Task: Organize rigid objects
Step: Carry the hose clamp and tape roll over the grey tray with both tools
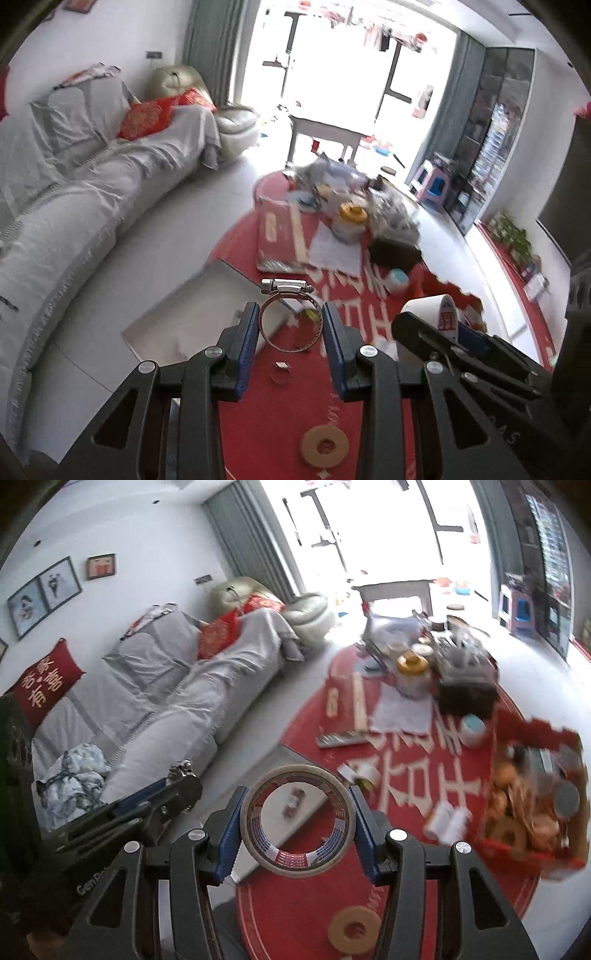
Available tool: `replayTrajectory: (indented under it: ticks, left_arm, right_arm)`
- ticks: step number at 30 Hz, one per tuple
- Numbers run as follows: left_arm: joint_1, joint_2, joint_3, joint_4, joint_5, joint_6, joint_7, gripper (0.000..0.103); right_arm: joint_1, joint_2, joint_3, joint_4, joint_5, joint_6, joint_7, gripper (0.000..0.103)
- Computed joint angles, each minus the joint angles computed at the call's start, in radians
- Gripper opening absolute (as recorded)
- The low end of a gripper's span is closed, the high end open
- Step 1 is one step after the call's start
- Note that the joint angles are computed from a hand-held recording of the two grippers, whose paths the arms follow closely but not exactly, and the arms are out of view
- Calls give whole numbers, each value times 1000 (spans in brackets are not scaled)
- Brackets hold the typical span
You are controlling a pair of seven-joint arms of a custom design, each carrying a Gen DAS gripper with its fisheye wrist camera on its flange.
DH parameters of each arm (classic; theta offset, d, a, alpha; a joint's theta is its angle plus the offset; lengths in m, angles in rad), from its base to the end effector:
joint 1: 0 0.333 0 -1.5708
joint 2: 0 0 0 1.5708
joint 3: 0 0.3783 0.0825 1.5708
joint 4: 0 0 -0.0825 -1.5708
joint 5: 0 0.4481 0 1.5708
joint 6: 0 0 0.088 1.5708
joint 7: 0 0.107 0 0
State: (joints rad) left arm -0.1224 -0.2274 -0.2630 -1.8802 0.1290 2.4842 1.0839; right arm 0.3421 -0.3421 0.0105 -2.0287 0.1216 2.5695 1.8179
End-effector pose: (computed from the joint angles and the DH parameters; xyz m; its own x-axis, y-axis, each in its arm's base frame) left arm 0.5388 -0.2417 0.7534 -0.0605 -0.9832 0.1725 -0.6853 -0.0847 -0.7234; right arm 0.5108 0.1871 0.7472 0.1652 -0.9392 -0.3010 -0.6910 0.1075 -0.7149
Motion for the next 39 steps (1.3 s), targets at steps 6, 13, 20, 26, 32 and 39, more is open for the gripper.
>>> replayTrajectory:
  ticks: [6,13,20,26,32,39]
  left_arm:
    - [49,42,2,54,114,-41,-88,37]
    - [67,121,44,136,171,-72,-176,37]
    - [47,226,84,165,193,-111,-201,37]
    - [23,295,112,123,124,-140,-196,37]
    - [2,348,130,109,126,-172,-201,37]
    - [-12,397,146,133,122,-215,-201,37]
  right_arm:
    - [10,115,9,146,17,-23,-49,54]
    - [-12,278,41,347,11,-86,-95,54]
    - [-36,429,70,477,-34,-145,-58,54]
    - [-48,503,81,466,-37,-218,-41,54]
    - [-56,564,86,460,-36,-288,-35,54]
    - [-56,616,90,486,-49,-335,-29,54]
